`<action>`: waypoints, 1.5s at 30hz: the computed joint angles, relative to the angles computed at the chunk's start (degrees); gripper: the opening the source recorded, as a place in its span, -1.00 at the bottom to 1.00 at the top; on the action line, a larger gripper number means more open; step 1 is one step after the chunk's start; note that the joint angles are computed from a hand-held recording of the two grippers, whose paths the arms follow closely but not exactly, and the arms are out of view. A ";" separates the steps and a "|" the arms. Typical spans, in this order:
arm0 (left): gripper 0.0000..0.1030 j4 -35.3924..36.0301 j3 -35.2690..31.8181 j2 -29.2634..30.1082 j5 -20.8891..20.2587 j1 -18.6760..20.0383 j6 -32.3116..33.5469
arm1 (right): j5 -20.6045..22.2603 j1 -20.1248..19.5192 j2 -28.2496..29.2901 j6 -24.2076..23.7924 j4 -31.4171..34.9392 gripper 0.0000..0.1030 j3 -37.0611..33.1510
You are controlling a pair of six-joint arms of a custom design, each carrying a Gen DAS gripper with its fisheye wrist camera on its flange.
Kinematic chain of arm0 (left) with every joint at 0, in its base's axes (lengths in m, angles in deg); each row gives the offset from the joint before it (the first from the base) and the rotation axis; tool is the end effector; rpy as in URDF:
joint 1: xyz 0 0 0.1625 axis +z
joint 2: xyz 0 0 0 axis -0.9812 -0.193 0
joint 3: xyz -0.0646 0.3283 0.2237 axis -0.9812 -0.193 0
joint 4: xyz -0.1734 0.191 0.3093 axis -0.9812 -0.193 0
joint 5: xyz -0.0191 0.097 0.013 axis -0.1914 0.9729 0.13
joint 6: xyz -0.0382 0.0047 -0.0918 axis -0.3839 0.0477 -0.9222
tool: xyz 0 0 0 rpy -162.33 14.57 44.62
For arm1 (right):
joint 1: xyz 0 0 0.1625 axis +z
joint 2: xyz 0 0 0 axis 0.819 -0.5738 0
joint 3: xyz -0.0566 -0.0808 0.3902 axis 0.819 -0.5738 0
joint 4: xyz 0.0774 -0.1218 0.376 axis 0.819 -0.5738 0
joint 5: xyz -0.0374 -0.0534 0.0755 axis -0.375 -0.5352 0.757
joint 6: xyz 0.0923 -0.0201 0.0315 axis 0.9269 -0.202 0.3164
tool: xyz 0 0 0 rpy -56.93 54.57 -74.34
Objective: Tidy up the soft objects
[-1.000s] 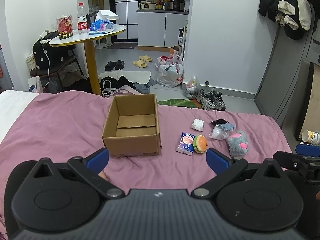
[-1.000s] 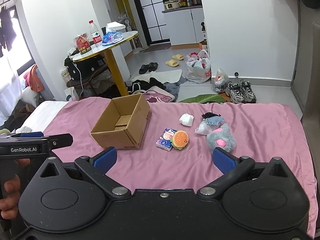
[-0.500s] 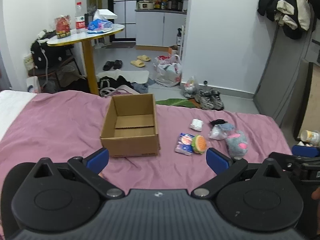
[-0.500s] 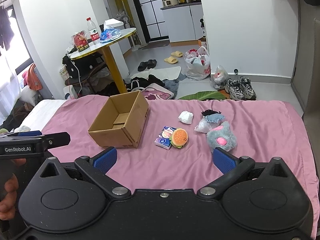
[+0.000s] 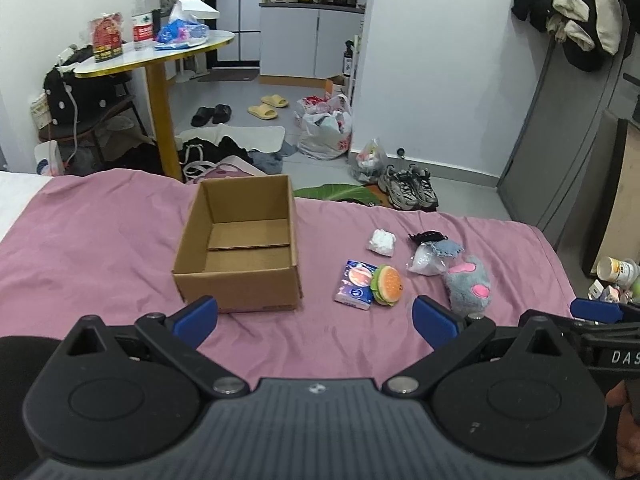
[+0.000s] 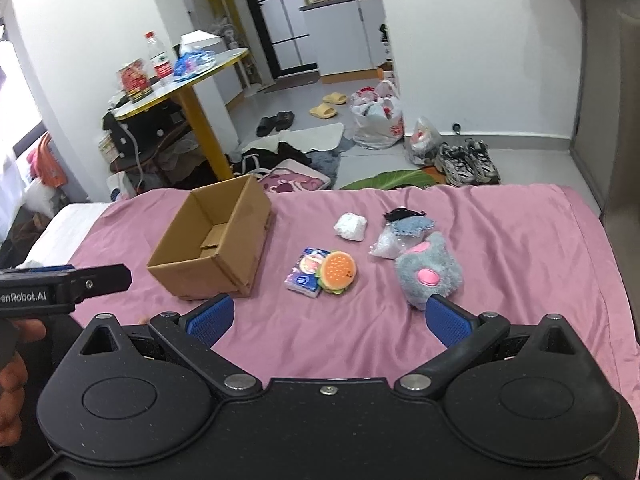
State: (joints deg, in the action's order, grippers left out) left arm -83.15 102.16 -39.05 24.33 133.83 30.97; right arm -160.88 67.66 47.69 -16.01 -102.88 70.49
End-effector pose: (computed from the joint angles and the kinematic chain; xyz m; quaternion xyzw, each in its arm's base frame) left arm -0.1855 -0.6211 0.4745 0.1899 0.8790 -0.3197 0.2985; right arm 0.4793 -0.6245 0.1200 0.1034 -0.8934 0.3703 0.2325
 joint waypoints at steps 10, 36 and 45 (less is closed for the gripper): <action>0.99 -1.82 -1.91 3.58 -4.68 1.82 1.11 | 0.29 -2.04 -1.56 2.07 -3.01 1.00 2.73; 0.64 -2.91 -11.24 16.28 -12.44 5.14 3.21 | 2.13 -8.59 -0.49 12.89 -7.01 0.17 1.73; 0.37 -0.50 -16.33 22.15 -14.23 5.52 3.42 | -0.59 -11.27 0.63 22.46 -5.90 0.01 -0.21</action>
